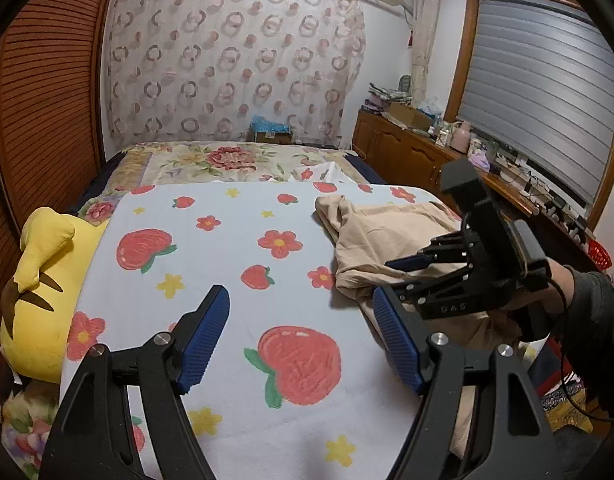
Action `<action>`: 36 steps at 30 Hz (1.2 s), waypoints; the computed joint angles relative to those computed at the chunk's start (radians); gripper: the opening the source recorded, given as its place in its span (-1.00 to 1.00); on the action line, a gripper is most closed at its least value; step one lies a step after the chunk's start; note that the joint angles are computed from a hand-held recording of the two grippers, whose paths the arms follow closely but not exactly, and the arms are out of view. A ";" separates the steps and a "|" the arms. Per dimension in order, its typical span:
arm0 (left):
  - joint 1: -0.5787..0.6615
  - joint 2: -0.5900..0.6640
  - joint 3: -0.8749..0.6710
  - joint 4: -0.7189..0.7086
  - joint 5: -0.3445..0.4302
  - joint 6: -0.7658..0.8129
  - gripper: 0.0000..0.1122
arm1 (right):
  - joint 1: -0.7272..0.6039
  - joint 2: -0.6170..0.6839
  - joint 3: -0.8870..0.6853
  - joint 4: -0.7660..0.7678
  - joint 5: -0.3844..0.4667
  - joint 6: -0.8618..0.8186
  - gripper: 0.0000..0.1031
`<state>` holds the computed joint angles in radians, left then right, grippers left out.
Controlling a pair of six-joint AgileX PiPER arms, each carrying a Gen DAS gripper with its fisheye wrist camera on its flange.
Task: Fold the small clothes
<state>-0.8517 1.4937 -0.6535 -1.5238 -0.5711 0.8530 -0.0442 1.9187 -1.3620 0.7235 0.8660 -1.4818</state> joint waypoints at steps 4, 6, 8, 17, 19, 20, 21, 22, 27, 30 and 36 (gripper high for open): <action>0.003 0.003 0.001 0.014 -0.001 -0.015 0.34 | 0.010 -0.014 0.025 -0.008 -0.039 -0.026 -0.13; 0.005 0.003 0.001 0.016 0.001 -0.013 0.34 | 0.019 -0.018 0.037 -0.004 -0.063 -0.036 -0.14; 0.010 0.008 0.000 0.026 0.007 -0.020 0.34 | 0.022 -0.033 0.069 0.019 -0.106 -0.077 -0.46; 0.008 0.041 -0.012 0.044 0.009 -0.069 0.34 | -0.108 -0.047 0.000 0.195 0.072 -0.159 -0.82; 0.010 0.045 -0.009 0.056 0.011 -0.077 0.34 | -0.150 -0.019 -0.081 0.207 0.157 -0.112 -0.82; 0.008 0.046 -0.010 0.057 0.011 -0.078 0.34 | -0.169 -0.010 -0.112 0.219 0.176 -0.095 -0.82; 0.008 0.047 -0.010 0.061 0.013 -0.083 0.34 | -0.182 -0.003 -0.138 0.222 0.185 -0.081 -0.82; 0.008 0.049 -0.010 0.064 0.015 -0.087 0.34 | -0.192 0.003 -0.157 0.226 0.183 -0.070 -0.83; 0.007 0.052 -0.004 0.073 0.021 -0.097 0.34 | -0.227 0.072 -0.301 0.202 0.153 0.037 -0.83; 0.006 0.055 -0.004 0.071 0.028 -0.091 0.34 | -0.245 0.136 -0.394 0.159 0.101 0.133 -0.83; 0.008 0.078 -0.014 0.076 0.053 -0.097 0.34 | -0.234 0.226 -0.435 -0.057 -0.143 0.370 -0.49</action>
<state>-0.8433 1.5714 -0.6676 -1.4476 -0.5180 0.7562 -0.2781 2.1452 -1.7974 0.6663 0.7232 -1.1116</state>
